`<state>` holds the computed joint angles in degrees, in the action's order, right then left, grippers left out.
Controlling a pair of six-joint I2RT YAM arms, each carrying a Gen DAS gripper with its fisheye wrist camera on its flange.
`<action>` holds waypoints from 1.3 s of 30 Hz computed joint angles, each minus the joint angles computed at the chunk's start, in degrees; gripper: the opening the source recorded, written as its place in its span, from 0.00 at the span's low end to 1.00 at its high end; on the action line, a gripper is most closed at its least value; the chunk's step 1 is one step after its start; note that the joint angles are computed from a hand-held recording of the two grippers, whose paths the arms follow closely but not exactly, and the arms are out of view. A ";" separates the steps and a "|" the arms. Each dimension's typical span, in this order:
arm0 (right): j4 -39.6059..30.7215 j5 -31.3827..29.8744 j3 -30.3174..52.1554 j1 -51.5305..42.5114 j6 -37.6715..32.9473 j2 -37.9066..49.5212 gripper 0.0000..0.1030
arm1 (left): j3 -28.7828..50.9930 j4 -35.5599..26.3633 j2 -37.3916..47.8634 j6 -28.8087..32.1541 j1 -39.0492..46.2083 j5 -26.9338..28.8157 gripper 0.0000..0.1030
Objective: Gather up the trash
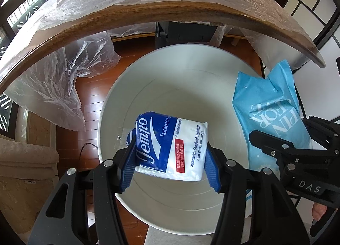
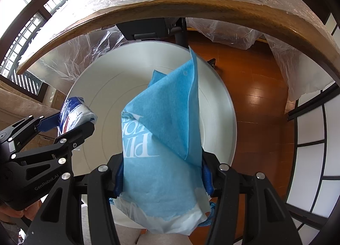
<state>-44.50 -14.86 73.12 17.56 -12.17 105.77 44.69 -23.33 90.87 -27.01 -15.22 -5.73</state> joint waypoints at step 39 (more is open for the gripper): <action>-0.10 1.13 0.79 0.25 1.14 0.48 0.67 | 0.03 2.56 0.55 3.41 1.37 1.40 0.65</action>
<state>-44.61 -13.73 73.91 17.81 -11.03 106.25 44.72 -20.77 91.42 -23.61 -13.85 -4.33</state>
